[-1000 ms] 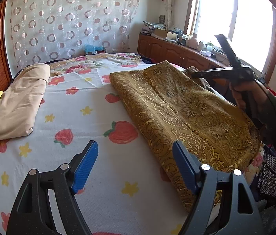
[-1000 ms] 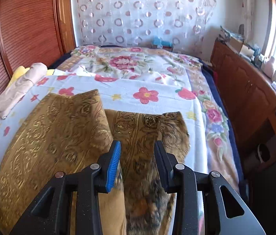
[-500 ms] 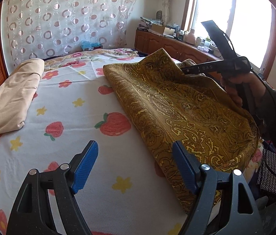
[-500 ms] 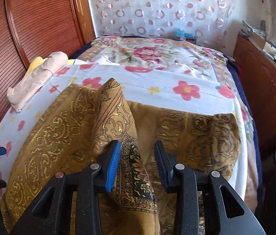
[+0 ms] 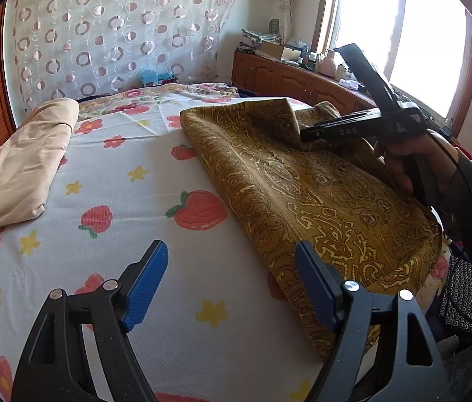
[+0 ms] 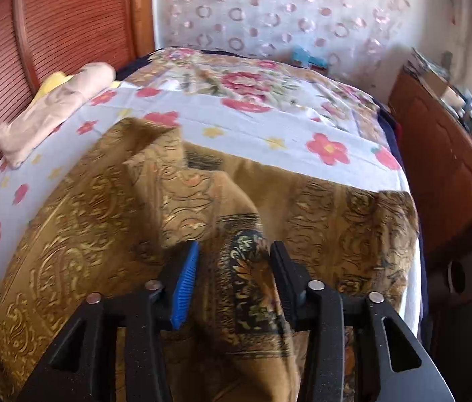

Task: Fold small clothes
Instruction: 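Grasp the garment edge again with the right tool, tuck it under, release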

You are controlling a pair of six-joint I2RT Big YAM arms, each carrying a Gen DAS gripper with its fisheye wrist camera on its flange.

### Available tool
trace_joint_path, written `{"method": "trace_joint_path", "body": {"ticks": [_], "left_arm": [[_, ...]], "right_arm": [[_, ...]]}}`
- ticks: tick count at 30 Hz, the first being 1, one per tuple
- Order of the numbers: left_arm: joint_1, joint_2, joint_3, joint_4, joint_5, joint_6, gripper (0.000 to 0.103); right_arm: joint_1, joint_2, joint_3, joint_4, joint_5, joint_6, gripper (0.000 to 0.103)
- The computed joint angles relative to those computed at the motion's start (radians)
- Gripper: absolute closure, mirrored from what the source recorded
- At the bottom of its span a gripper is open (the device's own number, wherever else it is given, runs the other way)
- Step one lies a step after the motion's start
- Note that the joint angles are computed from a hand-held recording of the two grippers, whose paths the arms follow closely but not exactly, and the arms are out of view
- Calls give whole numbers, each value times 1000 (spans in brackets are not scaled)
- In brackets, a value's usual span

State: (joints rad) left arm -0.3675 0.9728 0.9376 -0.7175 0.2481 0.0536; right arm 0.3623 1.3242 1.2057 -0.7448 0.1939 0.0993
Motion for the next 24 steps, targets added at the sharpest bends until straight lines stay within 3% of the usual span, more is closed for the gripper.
{"method": "trace_joint_path", "body": {"ticks": [6,7,9,11,15,18,19,21,23,24], "left_arm": [[-2,0,0,-2,4,-1,24],[-2,-1,0,-3,4,0,24],[0,0,1,-4,6,2,24],[1,0,0,-2,7,0,24],[1,3,0,1,12,-2,24],[0,2,-1,2,15,-2,24],[0,3,0,3,15,-2,24],[-2,2,0,1,16,0,24],[-4,0,0,-1,14,2,24],[-4,0,0,-1,14,3,24]], "right_arm": [[-72,19,-5,16,-184,48,53],[-82,16,-3,14,-210,40,55],[-96,7,-16,33,-266,4,88],[-95,-35,-40,55,-262,-36,95],[-107,-135,-78,82,-244,-92,95],[-112,-197,-93,107,-131,-85,95],[-111,-213,-96,116,-55,-76,94],[-93,-223,-103,128,161,-65,80],[-104,-220,-108,124,241,-53,70],[-116,-215,-108,111,253,-39,70]]}}
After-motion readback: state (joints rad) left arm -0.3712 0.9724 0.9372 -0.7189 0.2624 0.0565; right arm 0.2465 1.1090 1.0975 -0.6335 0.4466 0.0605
